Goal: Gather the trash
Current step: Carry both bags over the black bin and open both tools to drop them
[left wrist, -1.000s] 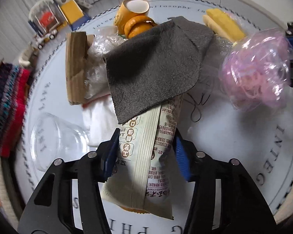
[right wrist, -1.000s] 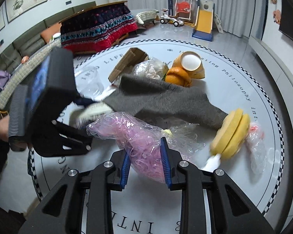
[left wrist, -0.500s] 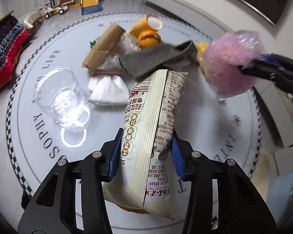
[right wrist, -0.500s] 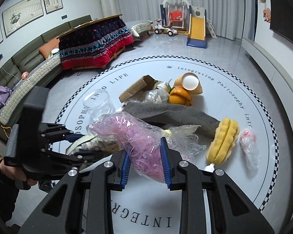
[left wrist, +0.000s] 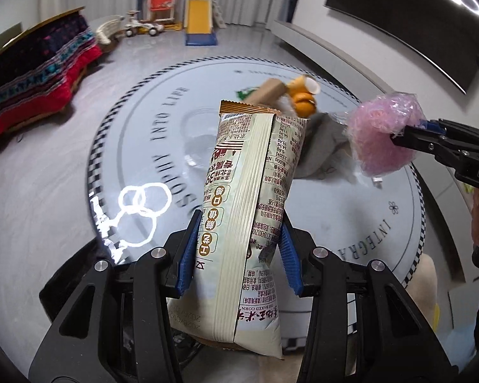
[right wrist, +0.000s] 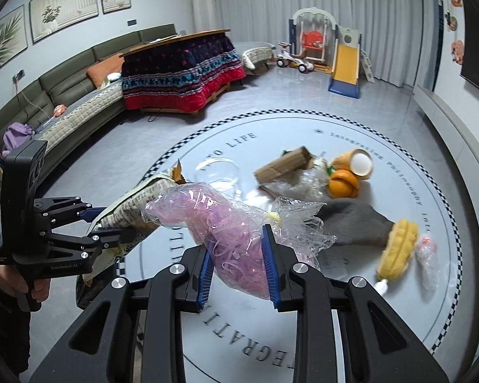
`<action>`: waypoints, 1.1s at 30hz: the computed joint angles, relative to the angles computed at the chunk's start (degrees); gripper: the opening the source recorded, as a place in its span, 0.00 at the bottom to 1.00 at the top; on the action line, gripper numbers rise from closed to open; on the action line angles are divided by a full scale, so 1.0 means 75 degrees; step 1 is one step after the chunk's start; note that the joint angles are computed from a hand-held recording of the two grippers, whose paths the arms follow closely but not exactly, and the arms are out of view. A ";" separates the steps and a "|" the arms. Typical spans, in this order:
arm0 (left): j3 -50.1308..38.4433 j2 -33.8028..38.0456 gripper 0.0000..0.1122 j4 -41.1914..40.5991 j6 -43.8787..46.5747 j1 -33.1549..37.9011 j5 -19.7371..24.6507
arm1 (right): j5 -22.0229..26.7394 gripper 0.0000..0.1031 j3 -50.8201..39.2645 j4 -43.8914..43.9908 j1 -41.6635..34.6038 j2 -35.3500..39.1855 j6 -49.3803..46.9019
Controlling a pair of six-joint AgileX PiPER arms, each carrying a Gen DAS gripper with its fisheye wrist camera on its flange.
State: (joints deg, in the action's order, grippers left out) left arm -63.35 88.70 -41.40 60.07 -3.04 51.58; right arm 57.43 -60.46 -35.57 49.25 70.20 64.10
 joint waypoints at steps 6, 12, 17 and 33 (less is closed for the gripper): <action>0.0229 0.0073 0.40 -0.0513 0.0841 0.1743 0.0334 | -0.0612 0.29 -0.0926 0.0329 0.0233 0.1271 -0.0373; 0.0343 0.0383 0.40 -0.0748 0.1375 0.3232 0.0261 | -0.1262 0.29 -0.2406 0.1098 0.0453 0.3004 -0.1184; 0.0256 0.0838 0.40 -0.0822 0.1718 0.4382 0.0077 | -0.1333 0.29 -0.4077 0.1917 0.0684 0.4510 -0.2083; 0.0180 0.2185 0.88 -0.1091 0.2229 0.6119 -0.1428 | 0.0344 0.54 -1.0146 0.4224 0.0774 0.9326 -0.3266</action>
